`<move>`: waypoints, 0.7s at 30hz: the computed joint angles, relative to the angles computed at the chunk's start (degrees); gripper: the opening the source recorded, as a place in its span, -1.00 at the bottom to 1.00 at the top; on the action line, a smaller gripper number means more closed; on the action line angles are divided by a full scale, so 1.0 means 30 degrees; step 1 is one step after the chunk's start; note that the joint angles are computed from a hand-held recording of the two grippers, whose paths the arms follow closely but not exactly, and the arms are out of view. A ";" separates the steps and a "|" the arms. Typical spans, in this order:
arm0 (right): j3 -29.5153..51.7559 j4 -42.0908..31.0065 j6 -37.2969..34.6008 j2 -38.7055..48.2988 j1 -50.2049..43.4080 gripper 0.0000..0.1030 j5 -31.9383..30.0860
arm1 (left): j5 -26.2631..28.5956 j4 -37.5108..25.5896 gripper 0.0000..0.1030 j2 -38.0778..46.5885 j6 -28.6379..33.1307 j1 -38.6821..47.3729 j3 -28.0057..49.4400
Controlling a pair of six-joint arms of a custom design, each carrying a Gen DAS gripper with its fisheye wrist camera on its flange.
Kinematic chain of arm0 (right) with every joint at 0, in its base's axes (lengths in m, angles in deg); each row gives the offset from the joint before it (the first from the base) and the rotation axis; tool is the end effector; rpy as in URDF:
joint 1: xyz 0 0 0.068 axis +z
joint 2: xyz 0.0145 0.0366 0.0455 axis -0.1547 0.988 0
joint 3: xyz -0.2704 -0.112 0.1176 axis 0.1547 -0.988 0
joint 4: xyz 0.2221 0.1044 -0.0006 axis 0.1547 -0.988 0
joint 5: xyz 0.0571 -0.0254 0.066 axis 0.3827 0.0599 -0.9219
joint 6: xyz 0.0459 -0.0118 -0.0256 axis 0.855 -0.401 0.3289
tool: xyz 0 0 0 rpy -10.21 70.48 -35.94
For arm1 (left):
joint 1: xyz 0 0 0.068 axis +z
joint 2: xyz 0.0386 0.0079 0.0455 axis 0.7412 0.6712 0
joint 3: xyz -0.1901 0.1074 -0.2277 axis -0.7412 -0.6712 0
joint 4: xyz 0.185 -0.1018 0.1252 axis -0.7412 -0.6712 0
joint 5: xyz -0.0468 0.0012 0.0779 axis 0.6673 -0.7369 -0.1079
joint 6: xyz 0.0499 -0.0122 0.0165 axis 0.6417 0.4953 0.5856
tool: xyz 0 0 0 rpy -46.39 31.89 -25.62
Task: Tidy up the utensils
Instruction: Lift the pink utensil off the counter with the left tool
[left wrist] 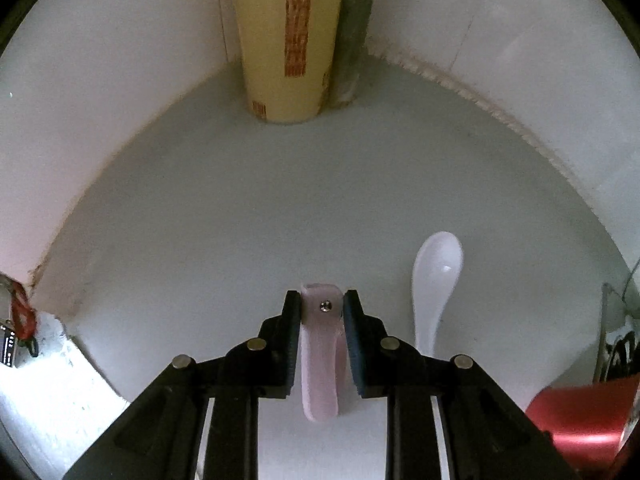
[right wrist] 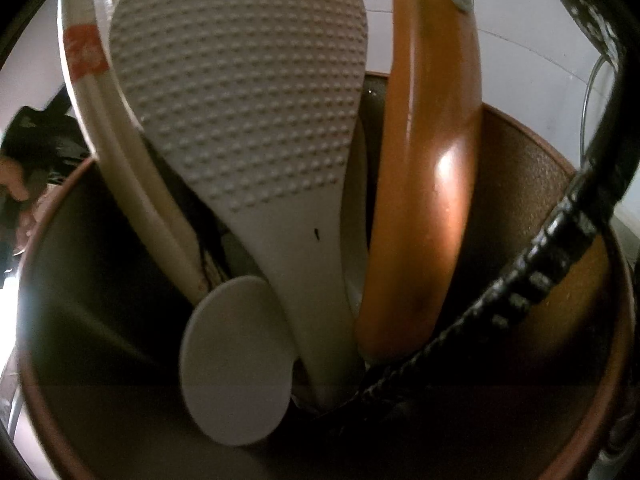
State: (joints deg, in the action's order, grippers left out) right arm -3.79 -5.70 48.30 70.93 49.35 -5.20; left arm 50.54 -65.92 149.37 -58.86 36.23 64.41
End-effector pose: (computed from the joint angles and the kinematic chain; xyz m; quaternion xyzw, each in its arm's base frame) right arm 0.0959 0.1245 0.1041 -0.1480 0.9249 0.0364 0.3484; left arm 0.2622 -0.0517 0.1263 -0.1271 0.9714 -0.0365 0.1974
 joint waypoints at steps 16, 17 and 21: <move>-0.0430 0.1034 -0.0503 0.0390 0.0243 0.76 -0.0245 | -0.3169 -0.0430 -0.57 -0.7156 -0.4644 -0.4572 -0.4604; -0.0395 0.1309 -0.0834 0.0557 -0.0004 0.76 -0.0430 | -0.3310 -0.0541 -0.57 -0.7528 -0.4942 -0.4741 -0.4805; -0.0510 0.3021 -0.2404 0.1552 -0.1147 0.76 -0.1324 | -0.3997 -0.1729 -0.57 -0.9467 -0.6121 -0.5502 -0.5320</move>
State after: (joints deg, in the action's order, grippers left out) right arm -5.32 3.36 41.08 75.58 45.91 -9.17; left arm 38.54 -71.11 120.97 -77.23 19.73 48.45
